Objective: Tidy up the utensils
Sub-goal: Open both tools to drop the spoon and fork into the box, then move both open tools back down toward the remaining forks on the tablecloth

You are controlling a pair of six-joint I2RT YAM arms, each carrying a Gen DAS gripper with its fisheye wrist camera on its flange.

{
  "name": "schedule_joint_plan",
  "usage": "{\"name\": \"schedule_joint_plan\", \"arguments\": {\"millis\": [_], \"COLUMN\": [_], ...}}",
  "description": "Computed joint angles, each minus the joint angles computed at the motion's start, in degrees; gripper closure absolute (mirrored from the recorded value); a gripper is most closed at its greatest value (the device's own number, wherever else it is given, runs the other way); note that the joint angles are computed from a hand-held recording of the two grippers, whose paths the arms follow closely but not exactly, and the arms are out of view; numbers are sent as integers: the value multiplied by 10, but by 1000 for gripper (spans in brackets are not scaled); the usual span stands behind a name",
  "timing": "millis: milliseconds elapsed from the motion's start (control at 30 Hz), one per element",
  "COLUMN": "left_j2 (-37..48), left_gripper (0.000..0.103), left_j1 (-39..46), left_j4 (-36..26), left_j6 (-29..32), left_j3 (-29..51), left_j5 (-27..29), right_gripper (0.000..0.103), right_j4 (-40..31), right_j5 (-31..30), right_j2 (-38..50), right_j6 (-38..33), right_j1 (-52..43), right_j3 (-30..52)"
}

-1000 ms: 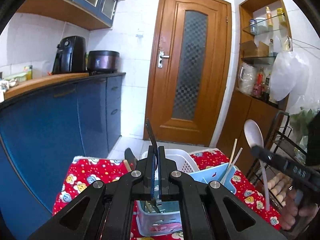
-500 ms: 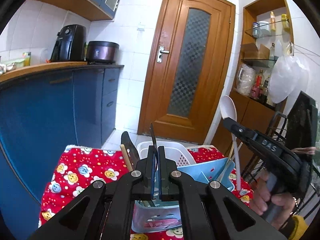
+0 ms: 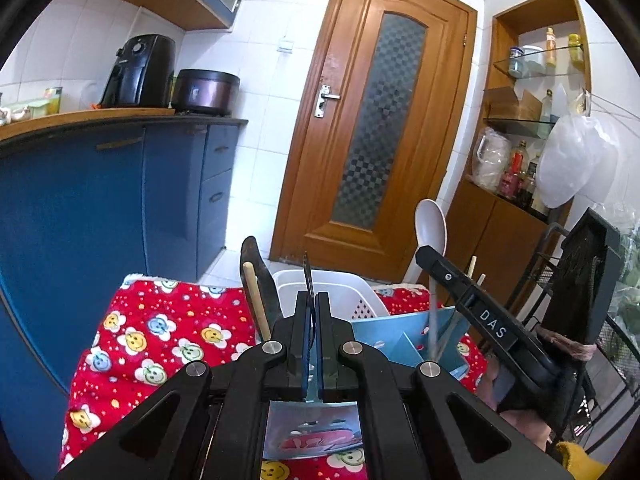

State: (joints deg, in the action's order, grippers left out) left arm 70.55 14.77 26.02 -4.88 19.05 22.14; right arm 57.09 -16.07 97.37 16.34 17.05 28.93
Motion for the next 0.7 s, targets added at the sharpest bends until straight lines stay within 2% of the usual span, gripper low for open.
{"name": "schedule_joint_plan", "arguments": {"millis": [200, 300, 367, 433, 533, 600, 700], "left_j2": [3, -6, -16, -27, -51, -64, -92], "left_gripper": [101, 101, 100, 95, 83, 71, 67], "left_j1": [-3, -10, -11, -12, -19, -19, -26], "left_j4": [-18, -20, -29, -41, -68, -79, -100], "left_j6": [4, 6, 9, 11, 16, 18, 23], "left_j3": [5, 0, -1, -1, -2, -5, -12], "left_j5": [4, -8, -8, -8, -16, -15, -24], "right_gripper": [93, 78, 74, 73, 68, 67, 63], "right_j4": [-19, -42, -57, -83, -116, -138, -174], "right_j5": [1, -8, -10, -9, -14, -22, -30], "right_j2": [-10, -30, -47, -72, -113, -141, -180], "right_j6": [-11, -1, 1, -4, -12, -16, -20], "right_j1": [-6, -15, -20, -22, -29, -37, -48], "right_j3": [-21, -27, -31, -37, -50, -60, -68]}}
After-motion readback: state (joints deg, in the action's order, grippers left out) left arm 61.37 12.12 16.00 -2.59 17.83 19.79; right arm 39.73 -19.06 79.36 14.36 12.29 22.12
